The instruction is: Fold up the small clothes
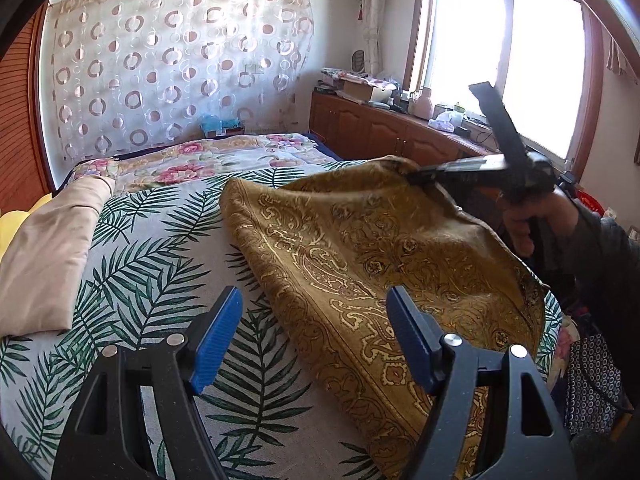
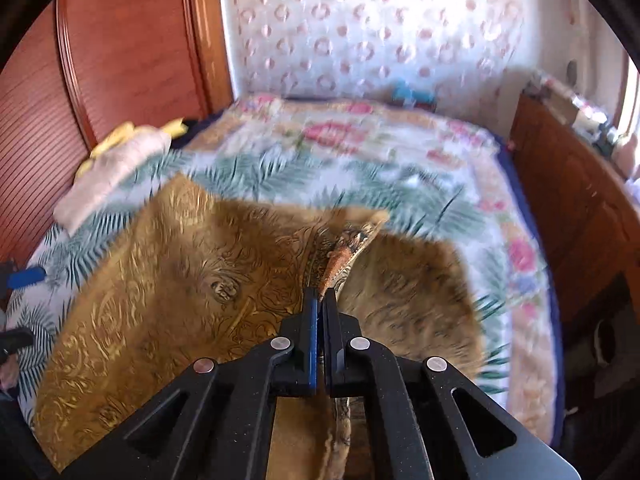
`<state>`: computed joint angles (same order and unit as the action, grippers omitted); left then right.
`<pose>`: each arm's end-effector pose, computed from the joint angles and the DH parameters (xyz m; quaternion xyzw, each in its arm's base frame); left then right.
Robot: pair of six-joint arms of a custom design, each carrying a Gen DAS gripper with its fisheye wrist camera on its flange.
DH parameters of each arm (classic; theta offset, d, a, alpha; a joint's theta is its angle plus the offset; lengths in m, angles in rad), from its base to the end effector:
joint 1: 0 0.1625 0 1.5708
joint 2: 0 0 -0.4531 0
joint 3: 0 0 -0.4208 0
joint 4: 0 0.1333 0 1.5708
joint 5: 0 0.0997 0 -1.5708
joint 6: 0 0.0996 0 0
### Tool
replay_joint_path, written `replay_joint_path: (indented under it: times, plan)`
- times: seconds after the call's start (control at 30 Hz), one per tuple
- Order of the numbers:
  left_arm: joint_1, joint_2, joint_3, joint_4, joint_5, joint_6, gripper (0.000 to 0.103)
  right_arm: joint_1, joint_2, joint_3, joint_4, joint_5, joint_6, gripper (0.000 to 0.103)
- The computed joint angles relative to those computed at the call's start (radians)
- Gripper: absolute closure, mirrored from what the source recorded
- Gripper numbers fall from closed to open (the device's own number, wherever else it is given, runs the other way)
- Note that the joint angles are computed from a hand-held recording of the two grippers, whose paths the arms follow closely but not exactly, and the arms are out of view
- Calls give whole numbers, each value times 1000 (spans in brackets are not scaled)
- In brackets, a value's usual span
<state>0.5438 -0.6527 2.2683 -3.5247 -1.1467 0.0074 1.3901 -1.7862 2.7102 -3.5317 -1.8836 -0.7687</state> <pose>-0.3080 -0.3899 -0.0352 0.4457 0.8551 -0.2449 0.1008 0.0490 -0.3028 0.3069 0.1748 -0.8435 0.3735 0.3441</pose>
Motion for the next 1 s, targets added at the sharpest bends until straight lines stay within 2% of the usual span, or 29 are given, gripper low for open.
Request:
replay_joint_path:
  times: [0.17, 0.27, 0.4, 0.43, 0.5, 0.57, 0.63, 0.7, 0.77, 1.0]
  plan:
    - [-5, 2, 3, 0, -8, -3, 28, 28, -91, -2, -6, -50, -15, 102]
    - [-5, 5, 4, 3, -11, -4, 28, -45, -170, 7, 87, 24, 7, 102]
    - [-5, 7, 3, 8, -10, -11, 28, -73, -105, 11, 100, 16, 10, 102]
    - [-5, 6, 3, 9, -9, -12, 28, -80, -92, 11, 101, 18, 11, 97]
    - [-4, 4, 4, 10, -7, -14, 28, -79, -54, -15, 91, 6, 28, 80]
    - [-4, 3, 4, 11, -5, -15, 28, -94, -28, -29, 68, 30, 46, 53]
    - [-2, 3, 4, 14, -5, -18, 28, -90, 24, -58, 37, 16, 69, 41]
    - [0, 5, 3, 16, -7, -19, 28, -68, 95, -88, 14, -32, 103, 41]
    - [-1, 6, 2, 24, -7, -23, 28, -67, 126, -129, 52, -45, 138, 41]
    - [-8, 7, 2, 47, 1, -32, 28, -65, 149, -205, 197, 4, 191, 41]
